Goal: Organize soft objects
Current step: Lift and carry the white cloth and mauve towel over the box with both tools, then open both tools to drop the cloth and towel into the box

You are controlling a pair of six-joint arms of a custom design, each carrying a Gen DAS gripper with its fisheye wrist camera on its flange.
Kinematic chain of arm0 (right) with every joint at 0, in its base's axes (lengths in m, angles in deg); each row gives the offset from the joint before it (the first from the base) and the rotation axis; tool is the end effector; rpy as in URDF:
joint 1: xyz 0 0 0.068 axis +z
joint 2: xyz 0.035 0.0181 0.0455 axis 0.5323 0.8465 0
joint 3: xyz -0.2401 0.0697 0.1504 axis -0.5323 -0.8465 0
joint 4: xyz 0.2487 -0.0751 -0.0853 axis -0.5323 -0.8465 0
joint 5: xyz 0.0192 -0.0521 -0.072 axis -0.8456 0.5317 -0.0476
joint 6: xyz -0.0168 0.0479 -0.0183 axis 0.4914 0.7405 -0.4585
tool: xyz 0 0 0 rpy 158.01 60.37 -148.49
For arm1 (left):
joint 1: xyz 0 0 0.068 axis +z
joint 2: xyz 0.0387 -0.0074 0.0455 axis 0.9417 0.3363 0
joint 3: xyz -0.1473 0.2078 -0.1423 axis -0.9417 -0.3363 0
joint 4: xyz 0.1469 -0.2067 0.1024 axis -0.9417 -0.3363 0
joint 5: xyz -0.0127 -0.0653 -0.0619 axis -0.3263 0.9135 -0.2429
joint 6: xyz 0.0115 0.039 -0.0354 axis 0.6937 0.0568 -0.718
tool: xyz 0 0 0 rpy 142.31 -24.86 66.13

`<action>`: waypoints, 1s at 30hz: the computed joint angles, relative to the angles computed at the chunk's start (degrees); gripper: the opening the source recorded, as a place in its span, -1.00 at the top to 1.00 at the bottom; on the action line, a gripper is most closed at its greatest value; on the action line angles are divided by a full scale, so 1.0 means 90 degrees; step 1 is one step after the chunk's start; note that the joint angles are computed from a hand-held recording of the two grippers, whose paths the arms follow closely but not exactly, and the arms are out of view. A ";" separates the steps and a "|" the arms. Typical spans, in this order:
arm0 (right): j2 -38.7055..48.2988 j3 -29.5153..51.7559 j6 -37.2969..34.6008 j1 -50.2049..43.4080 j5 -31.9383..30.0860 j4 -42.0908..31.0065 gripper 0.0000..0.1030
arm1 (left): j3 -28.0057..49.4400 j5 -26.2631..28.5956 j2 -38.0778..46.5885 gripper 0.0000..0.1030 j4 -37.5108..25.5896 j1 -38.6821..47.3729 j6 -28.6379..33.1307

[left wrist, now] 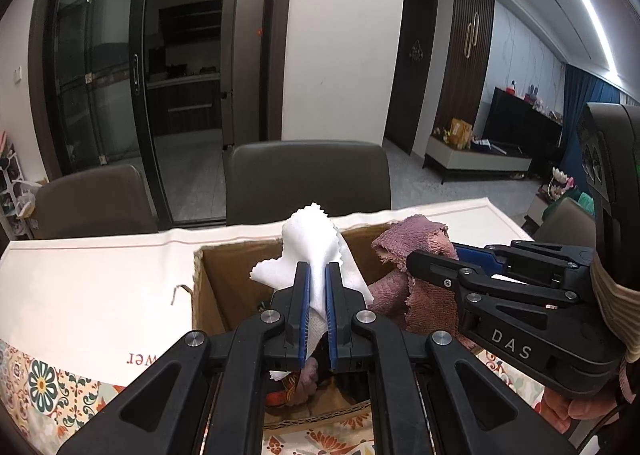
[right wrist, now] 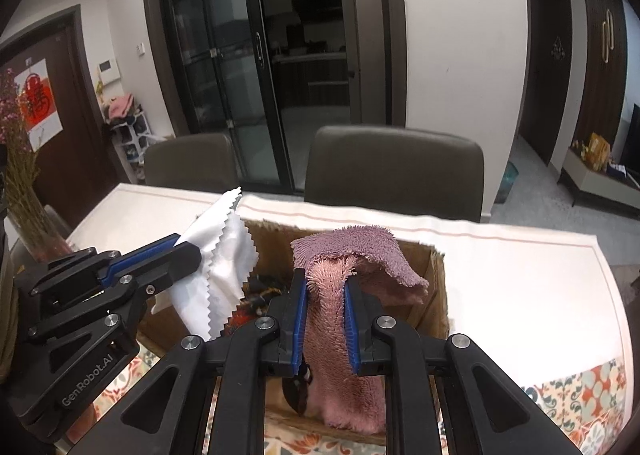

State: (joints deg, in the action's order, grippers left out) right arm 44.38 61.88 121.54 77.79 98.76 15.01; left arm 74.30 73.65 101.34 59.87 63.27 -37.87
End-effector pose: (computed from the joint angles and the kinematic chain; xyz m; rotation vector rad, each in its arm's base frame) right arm 0.2088 0.1835 0.2991 0.2558 2.2773 0.0073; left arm 0.2645 -0.0515 0.2909 0.7796 2.1026 -0.5156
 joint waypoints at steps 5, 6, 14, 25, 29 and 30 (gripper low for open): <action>-0.0004 -0.0210 0.0002 -0.0182 -0.0345 0.0115 0.65 | -0.0041 -0.0156 0.0073 0.81 -0.0100 -0.0111 0.0102; -0.0004 -0.0245 0.0000 -0.0199 -0.0405 0.0127 0.65 | -0.0053 -0.0180 0.0083 0.81 -0.0127 -0.0130 0.0117; 0.0109 -0.0181 0.0120 -0.0140 -0.0620 -0.0145 0.43 | -0.0082 -0.0296 0.0001 0.47 -0.0349 -0.0143 0.0173; -0.0041 0.0101 0.0698 0.0219 -0.0421 -0.0892 0.07 | -0.0273 -0.0440 -0.0797 0.10 -0.0606 0.0153 0.0348; -0.0075 0.0285 0.1092 0.0565 -0.0053 -0.1330 -0.03 | -0.0297 -0.0371 -0.1106 0.07 -0.0853 0.0400 0.0409; -0.0092 0.0350 0.1217 0.0666 0.0047 -0.1484 -0.03 | -0.0293 -0.0367 -0.1172 0.04 -0.0906 0.0446 0.0422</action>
State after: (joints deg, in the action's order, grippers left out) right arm 43.56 65.03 132.49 83.78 99.18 1.65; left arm 71.67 70.34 90.79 51.72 67.28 -34.07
